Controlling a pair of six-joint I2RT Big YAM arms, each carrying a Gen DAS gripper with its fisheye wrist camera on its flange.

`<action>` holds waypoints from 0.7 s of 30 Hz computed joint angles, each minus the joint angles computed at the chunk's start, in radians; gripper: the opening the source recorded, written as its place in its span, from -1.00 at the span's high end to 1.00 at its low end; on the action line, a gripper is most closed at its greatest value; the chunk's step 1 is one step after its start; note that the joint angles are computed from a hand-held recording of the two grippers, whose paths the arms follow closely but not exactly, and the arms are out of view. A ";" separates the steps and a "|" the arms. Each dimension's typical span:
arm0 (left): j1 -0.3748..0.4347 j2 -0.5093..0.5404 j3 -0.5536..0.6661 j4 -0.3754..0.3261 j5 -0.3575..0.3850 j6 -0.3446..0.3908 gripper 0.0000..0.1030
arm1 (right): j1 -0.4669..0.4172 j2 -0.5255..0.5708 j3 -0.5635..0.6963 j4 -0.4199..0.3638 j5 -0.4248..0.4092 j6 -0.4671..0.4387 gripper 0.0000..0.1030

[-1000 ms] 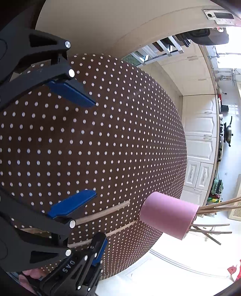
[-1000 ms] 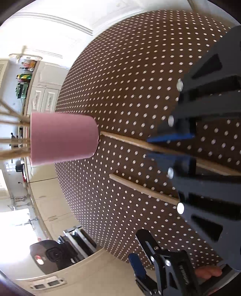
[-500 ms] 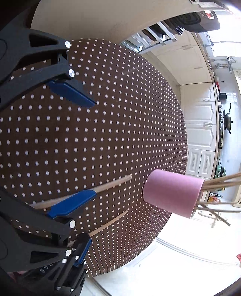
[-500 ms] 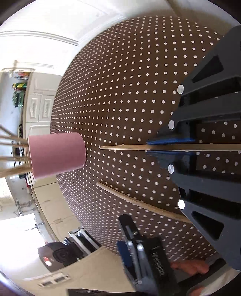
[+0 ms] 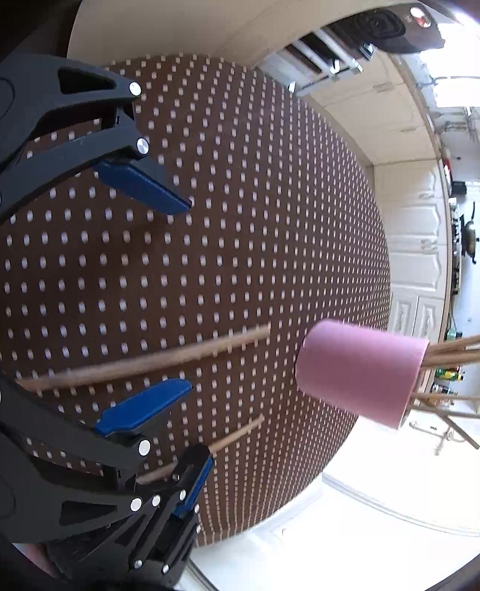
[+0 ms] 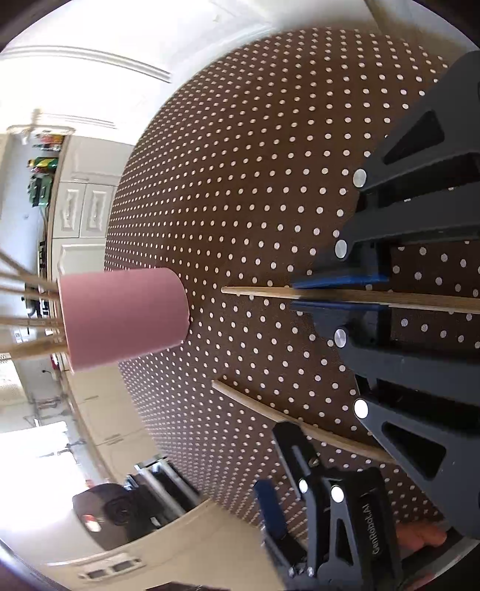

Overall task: Organize utensils
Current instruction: 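Close the right gripper on one of the last wooden chopsticks, then grasp the last chopstick with the left gripper while the right gripper holds its chopstick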

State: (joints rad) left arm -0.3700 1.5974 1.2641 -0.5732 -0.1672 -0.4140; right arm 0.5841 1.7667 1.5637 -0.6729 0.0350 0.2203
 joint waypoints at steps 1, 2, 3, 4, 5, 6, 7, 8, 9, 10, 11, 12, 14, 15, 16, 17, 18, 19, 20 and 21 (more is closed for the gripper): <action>0.001 0.010 0.015 -0.010 0.029 0.001 -0.73 | -0.003 -0.002 -0.003 0.001 -0.004 0.001 0.89; 0.001 0.022 0.033 -0.029 0.047 -0.001 -0.73 | -0.004 0.000 0.000 0.001 -0.005 0.001 0.89; -0.004 0.038 0.057 -0.054 0.039 -0.008 -0.73 | -0.006 0.002 0.003 0.000 -0.006 0.002 0.89; -0.010 0.048 0.071 -0.065 0.026 -0.016 -0.73 | -0.009 0.004 0.006 0.000 -0.013 0.010 0.89; -0.011 0.055 0.081 -0.070 0.031 -0.023 -0.72 | -0.012 0.006 0.009 -0.001 -0.017 0.019 0.89; -0.014 0.062 0.089 -0.071 0.035 -0.030 -0.70 | -0.016 0.008 0.013 0.000 -0.019 0.032 0.89; -0.019 0.071 0.101 -0.077 0.029 -0.032 -0.63 | -0.020 0.008 0.014 0.003 -0.014 0.044 0.89; -0.030 0.084 0.117 -0.092 -0.003 -0.021 -0.44 | -0.026 0.006 0.010 0.009 -0.015 0.056 0.89; -0.046 0.097 0.131 -0.106 -0.059 0.004 -0.09 | -0.031 0.007 0.009 0.012 -0.020 0.064 0.89; -0.059 0.109 0.141 -0.106 -0.105 0.024 0.04 | -0.036 0.008 0.009 0.015 -0.030 0.076 0.89; -0.065 0.106 0.130 -0.076 -0.103 0.064 0.28 | -0.039 0.007 0.006 0.020 -0.041 0.086 0.89; -0.068 0.104 0.126 -0.065 -0.090 0.092 0.40 | -0.036 -0.001 -0.002 0.023 -0.041 0.093 0.89; -0.073 0.106 0.129 -0.062 -0.080 0.105 0.65 | -0.040 -0.007 -0.012 0.030 -0.048 0.103 0.89; -0.073 0.102 0.121 -0.048 -0.064 0.102 0.77 | -0.040 -0.008 -0.013 0.031 -0.051 0.106 0.89; -0.072 0.099 0.114 -0.034 -0.053 0.099 0.78 | -0.037 -0.012 -0.016 0.030 -0.046 0.109 0.89; -0.067 0.093 0.100 -0.011 -0.031 0.098 0.78 | -0.036 -0.012 -0.016 0.031 -0.042 0.108 0.89; -0.055 0.086 0.086 0.012 0.008 0.087 0.78 | -0.035 -0.014 -0.017 0.030 -0.040 0.108 0.89; -0.043 0.074 0.070 0.025 0.042 0.078 0.78 | -0.039 -0.021 -0.024 0.031 -0.042 0.104 0.89; -0.028 0.065 0.058 0.038 0.088 0.063 0.80 | -0.039 -0.024 -0.027 0.032 -0.039 0.103 0.89; -0.017 0.059 0.048 0.043 0.114 0.054 0.84 | -0.037 -0.024 -0.027 0.033 -0.036 0.103 0.89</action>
